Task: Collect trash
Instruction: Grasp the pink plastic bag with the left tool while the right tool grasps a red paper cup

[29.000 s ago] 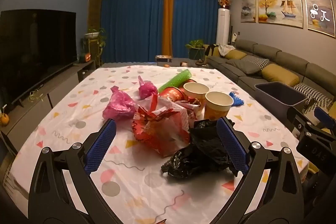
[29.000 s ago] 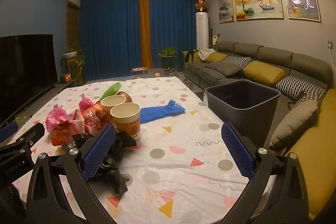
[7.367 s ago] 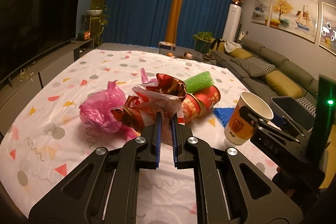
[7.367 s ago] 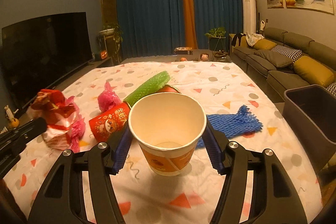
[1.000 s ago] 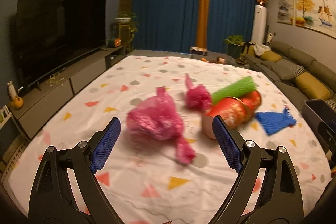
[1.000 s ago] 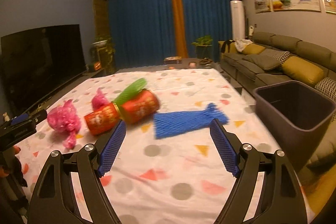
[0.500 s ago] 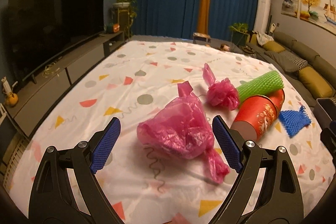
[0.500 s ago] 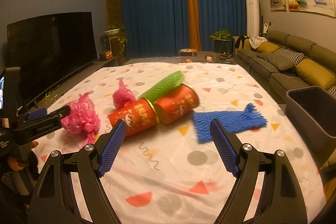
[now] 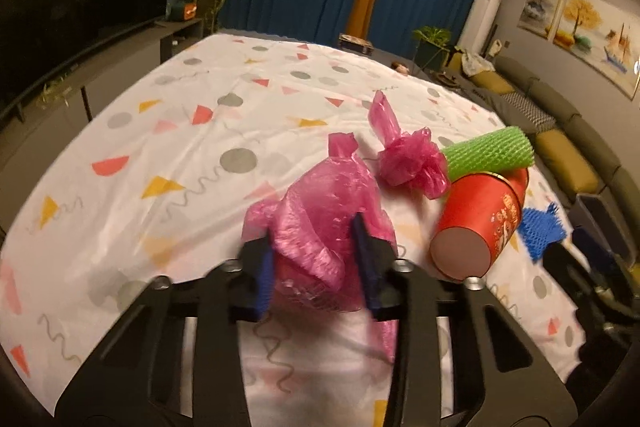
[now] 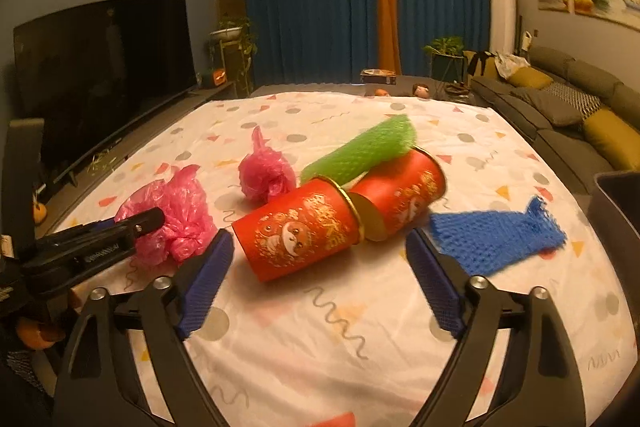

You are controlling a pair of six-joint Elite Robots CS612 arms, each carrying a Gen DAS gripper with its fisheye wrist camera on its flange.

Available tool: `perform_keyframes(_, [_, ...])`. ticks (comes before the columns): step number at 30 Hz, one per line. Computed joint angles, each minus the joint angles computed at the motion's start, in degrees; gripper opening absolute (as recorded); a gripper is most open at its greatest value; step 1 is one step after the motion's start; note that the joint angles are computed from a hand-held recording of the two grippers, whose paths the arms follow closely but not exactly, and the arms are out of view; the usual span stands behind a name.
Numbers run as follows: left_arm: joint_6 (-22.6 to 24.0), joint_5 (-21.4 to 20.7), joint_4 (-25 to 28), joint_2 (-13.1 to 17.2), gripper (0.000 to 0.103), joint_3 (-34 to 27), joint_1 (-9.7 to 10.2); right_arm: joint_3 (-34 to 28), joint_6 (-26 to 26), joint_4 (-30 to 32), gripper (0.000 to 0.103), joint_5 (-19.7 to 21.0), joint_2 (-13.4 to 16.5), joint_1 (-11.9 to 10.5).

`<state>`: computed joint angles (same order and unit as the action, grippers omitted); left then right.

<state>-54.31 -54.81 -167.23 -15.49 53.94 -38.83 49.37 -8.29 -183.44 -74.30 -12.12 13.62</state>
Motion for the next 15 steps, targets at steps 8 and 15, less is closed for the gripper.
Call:
perform_keyframes(8, [-1.21, 0.45, -3.81, -0.87, 0.020, 2.41, -0.13, -5.07, -4.56, 5.74, 0.097, 1.17, 2.08, -0.07])
perform_keyframes(15, [-2.90, 3.20, -6.05, -2.99, 0.020, 6.03, -1.28, -9.53, -8.13, 11.59, 0.097, 1.49, 4.03, 0.11])
